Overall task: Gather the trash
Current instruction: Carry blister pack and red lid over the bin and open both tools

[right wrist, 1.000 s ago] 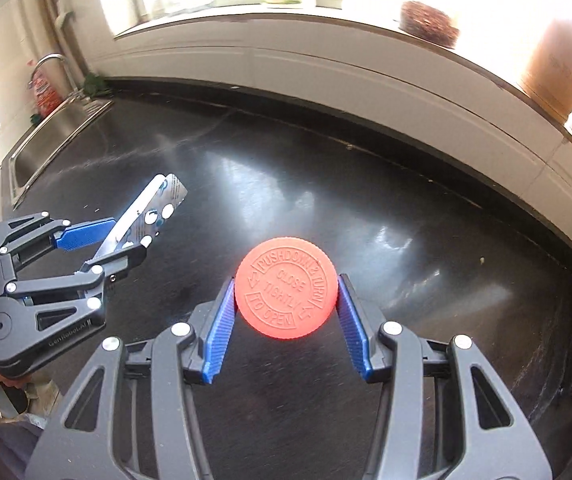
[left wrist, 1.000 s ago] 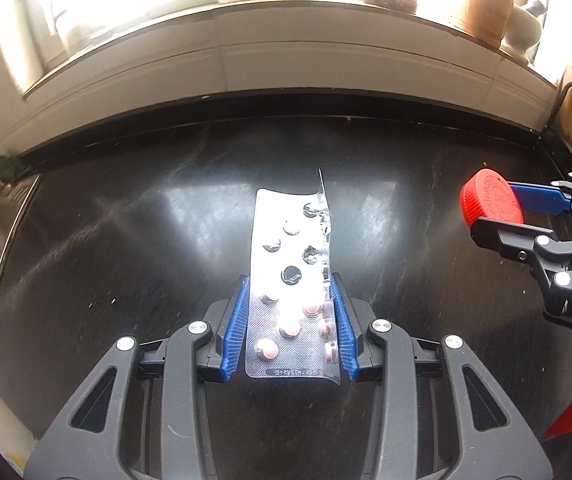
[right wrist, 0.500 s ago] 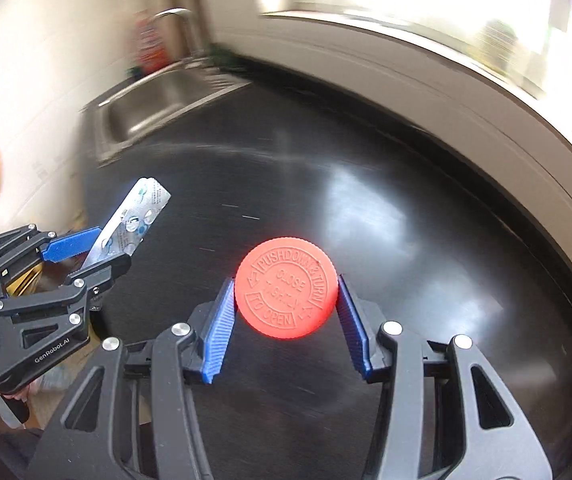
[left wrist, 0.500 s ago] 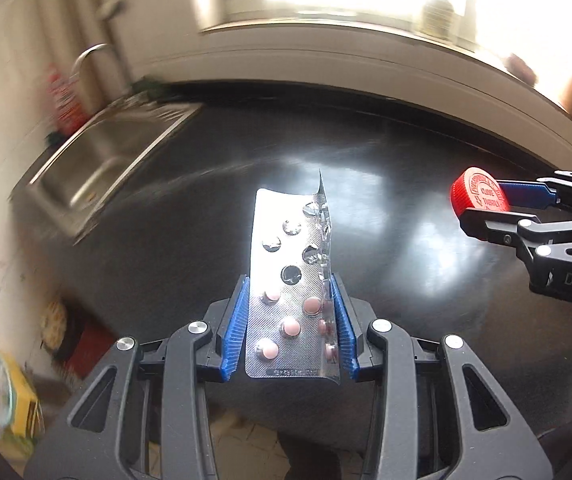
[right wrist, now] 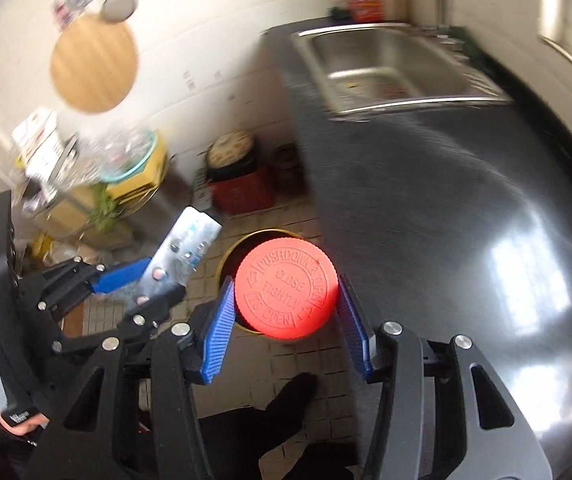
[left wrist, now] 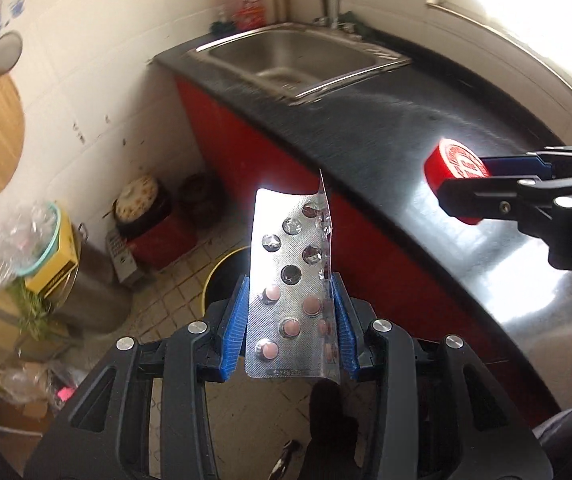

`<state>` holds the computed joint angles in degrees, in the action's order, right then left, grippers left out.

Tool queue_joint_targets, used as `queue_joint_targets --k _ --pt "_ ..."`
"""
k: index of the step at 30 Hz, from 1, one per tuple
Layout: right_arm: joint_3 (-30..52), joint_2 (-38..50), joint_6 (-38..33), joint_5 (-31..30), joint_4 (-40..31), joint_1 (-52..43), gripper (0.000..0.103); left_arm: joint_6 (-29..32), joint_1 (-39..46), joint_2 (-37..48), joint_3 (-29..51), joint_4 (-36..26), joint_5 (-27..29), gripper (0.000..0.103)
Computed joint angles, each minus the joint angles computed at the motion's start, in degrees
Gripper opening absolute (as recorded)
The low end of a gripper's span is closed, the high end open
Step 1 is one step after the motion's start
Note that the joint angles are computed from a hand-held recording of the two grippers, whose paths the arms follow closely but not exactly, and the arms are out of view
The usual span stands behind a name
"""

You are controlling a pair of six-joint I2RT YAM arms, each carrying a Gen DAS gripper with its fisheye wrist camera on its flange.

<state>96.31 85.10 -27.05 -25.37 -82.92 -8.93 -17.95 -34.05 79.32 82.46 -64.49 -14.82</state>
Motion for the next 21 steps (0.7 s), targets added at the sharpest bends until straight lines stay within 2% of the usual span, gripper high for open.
queue_joint_targets --k 8,16,18,20,21 --pt "1.9 8.4 11.3 3.5 5.9 14.4 0.049 3.8 10.7 -2.0 -7.8 5.3 6.1 0.039" --pt "8.9 17.3 13.4 5.1 6.2 18.4 0.05 9.4 19.2 0.3 -10.5 9.3 12.8 0.041" --pt "10.7 19.0 13.8 5.6 5.7 19.3 0.05 10.9 20.8 1.2 -10.7 10.3 15.5 0.049" --pt "12.3 20.9 14.5 6.1 5.3 20.1 0.061 11.8 21.2 2.9 -10.3 10.0 15.8 0.059" --pt "12.5 21.2 14.9 6.3 5.4 20.2 0.062 12.2 21.3 3.4 -10.3 10.0 16.1 0.063"
